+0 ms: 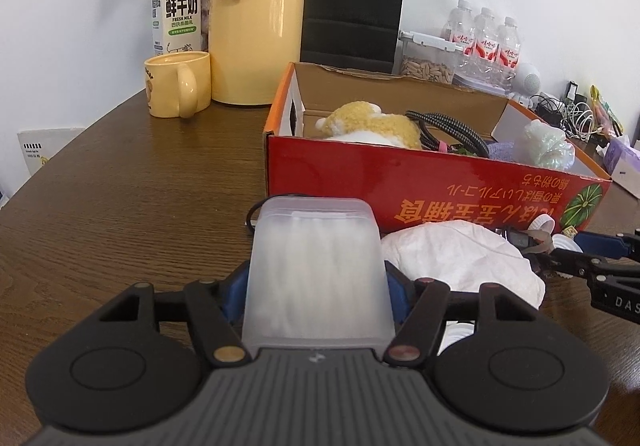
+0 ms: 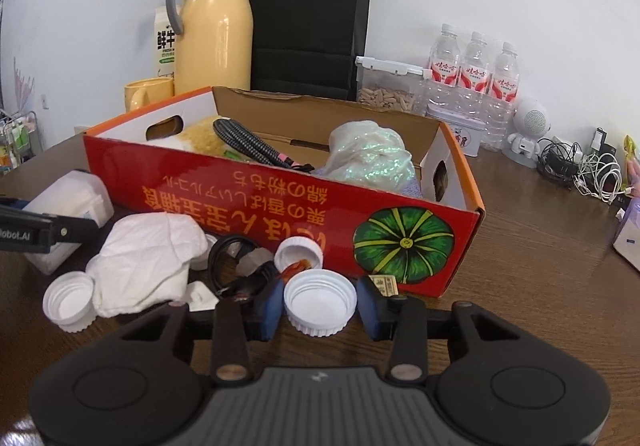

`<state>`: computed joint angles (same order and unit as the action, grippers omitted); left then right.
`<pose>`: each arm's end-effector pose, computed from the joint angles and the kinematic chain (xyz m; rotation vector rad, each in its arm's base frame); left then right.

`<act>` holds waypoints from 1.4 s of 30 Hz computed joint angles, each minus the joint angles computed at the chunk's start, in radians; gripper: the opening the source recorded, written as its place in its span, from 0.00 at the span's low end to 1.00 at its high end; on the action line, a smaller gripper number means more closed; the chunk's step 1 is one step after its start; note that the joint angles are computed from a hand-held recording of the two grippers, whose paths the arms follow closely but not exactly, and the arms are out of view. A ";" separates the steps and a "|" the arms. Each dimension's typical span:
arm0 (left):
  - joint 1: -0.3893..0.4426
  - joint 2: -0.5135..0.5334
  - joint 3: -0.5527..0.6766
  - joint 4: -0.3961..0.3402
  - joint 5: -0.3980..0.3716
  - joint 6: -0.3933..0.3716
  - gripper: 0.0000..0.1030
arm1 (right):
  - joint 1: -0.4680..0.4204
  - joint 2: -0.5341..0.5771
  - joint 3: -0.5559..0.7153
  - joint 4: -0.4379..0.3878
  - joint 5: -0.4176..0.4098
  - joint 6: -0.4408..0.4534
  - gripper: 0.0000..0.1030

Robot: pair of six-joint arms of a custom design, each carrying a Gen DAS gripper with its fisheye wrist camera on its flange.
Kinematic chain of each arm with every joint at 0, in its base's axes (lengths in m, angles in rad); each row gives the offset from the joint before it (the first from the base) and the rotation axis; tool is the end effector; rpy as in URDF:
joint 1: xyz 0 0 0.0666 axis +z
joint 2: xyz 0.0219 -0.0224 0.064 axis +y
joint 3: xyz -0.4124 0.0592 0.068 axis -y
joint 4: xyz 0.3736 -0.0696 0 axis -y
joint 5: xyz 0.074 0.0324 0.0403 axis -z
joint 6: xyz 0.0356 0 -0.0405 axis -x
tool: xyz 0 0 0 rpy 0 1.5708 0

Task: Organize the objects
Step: 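Grasp the clear plastic box with the left gripper while the right grasps a white bottle cap, then carry the clear box and white cap over the cardboard box and open both grippers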

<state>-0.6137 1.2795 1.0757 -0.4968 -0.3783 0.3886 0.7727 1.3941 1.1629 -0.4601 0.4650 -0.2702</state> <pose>0.3476 -0.2293 0.4004 0.0527 2.2153 -0.1223 0.3418 0.3104 0.3953 -0.3046 2.1564 0.0629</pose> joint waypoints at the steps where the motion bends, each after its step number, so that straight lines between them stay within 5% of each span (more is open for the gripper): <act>1: -0.001 -0.002 -0.002 0.005 -0.001 -0.003 0.65 | 0.002 -0.005 -0.004 0.001 0.000 -0.003 0.38; 17: -0.031 -0.052 0.030 0.087 -0.040 -0.067 0.65 | 0.033 -0.077 -0.028 0.166 0.085 0.101 0.37; 24: -0.027 0.059 0.194 0.121 -0.034 -0.120 0.65 | -0.003 0.018 0.113 0.197 0.056 0.175 0.37; 32: 0.007 0.236 0.380 0.061 -0.042 -0.081 0.65 | -0.075 0.178 0.281 0.165 0.010 0.146 0.37; 39: 0.028 0.293 0.420 0.012 -0.032 -0.078 0.65 | -0.115 0.217 0.295 0.143 -0.035 0.098 0.38; 42: 0.025 0.293 0.417 0.014 -0.055 -0.076 0.83 | -0.121 0.219 0.298 0.131 -0.050 0.087 0.38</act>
